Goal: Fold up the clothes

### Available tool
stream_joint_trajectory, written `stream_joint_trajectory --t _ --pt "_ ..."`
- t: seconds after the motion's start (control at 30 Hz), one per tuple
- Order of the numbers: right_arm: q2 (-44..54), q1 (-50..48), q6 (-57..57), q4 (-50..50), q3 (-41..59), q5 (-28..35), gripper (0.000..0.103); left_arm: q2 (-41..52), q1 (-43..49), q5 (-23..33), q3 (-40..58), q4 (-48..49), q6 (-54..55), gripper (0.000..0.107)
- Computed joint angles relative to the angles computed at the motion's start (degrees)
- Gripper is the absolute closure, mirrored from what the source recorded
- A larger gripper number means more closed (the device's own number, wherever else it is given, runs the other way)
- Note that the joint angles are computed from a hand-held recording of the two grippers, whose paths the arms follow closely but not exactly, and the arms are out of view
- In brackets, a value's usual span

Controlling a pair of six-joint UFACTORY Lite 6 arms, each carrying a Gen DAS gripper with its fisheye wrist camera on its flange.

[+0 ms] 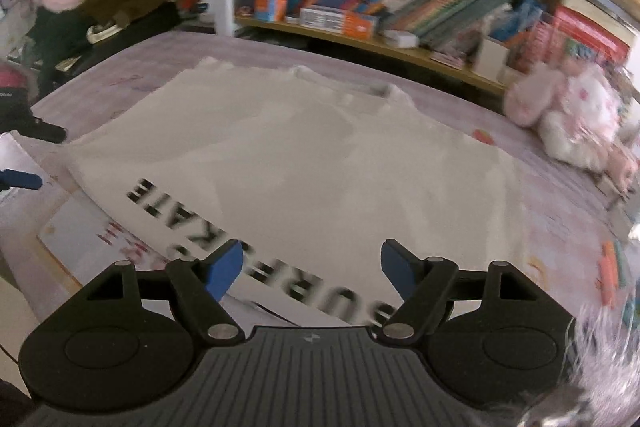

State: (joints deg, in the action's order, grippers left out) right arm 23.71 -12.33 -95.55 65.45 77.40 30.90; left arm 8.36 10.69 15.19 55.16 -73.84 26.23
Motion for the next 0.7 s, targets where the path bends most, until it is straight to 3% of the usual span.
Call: stream_joint_trajectory --t 0.23,0.4,0.53,0.7 --pt "-2.34 17.29 13.96 -5.76 -3.03 -11.3 0.026 11.33 12.76 17.17 8.81 -1.27 13.18 0.024" --pt "0.0 27.79 36.75 -23.27 -0.06 -17.61 0.026 19.69 17.89 26.01 17.96 3.45 15.46 0.023" --pt "4.04 33.53 55.82 -41.5 6.64 -16.32 0.028 26.0 20.97 30.96 25.01 4.59 15.81 0.02" --pt "11.52 39.56 61.57 -49.32 18.99 -10.04 0.039 31.69 22.53 34.72 30.98 3.03 16.75 0.019"
